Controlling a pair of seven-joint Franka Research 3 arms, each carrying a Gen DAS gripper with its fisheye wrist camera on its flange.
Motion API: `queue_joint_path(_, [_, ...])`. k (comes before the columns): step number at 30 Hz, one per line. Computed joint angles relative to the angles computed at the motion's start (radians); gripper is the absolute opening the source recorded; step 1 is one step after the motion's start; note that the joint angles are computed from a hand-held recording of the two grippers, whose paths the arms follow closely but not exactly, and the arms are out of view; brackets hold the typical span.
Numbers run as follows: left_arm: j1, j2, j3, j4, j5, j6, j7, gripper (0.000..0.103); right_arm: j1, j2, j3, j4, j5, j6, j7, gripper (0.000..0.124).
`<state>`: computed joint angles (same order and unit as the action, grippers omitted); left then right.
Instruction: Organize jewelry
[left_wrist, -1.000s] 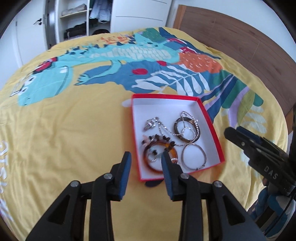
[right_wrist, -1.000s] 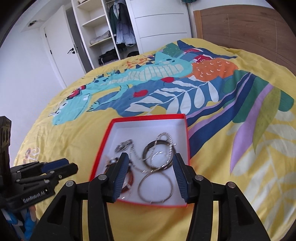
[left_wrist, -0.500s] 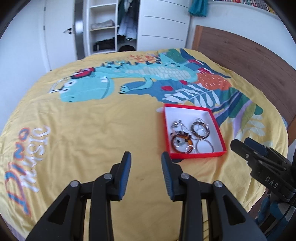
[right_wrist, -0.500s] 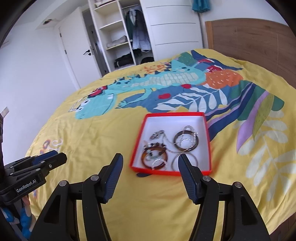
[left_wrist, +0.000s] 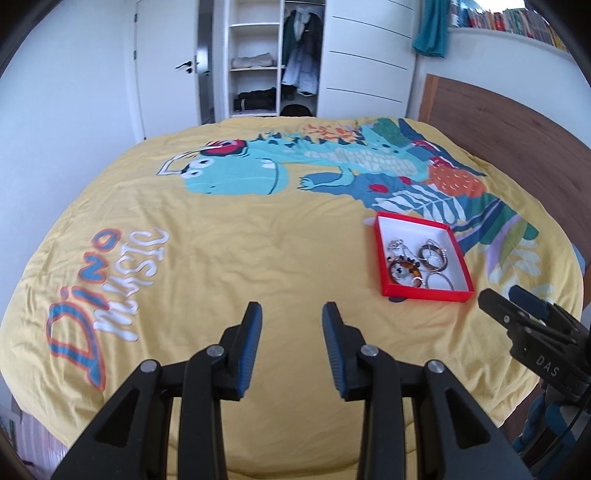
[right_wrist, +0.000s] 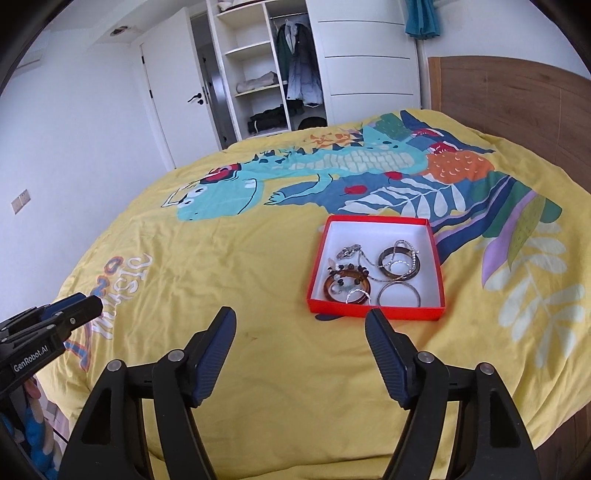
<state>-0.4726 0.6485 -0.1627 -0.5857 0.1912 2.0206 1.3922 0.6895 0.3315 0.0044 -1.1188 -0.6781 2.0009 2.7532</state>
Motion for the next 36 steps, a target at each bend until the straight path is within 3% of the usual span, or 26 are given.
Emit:
queue_joint_path(5, [0.064,-0.176,-0.015,-0.301,0.005,0.139,-0.040,0.045,0.032,0.042,-0.002,0.068,-0.008,-0.044,-0.016,0.076])
queue_joint_path(12, [0.128,-0.305,-0.037,-0.511,0.032,0.243,-0.062,0.047,0.067,0.071,-0.016,0.110,-0.003,-0.070,-0.029,0.078])
queue_joint_path(23, [0.183,-0.423,-0.058,-0.695,0.019,0.319,-0.058,0.047,0.104,0.052,-0.017,0.088,-0.028,-0.095,-0.019,0.078])
queue_joint_path(36, [0.220,-0.506,-0.068,-0.821,-0.037,0.394,-0.029,0.047,0.111,0.035,0.006,0.064,-0.050,-0.102,-0.007,0.079])
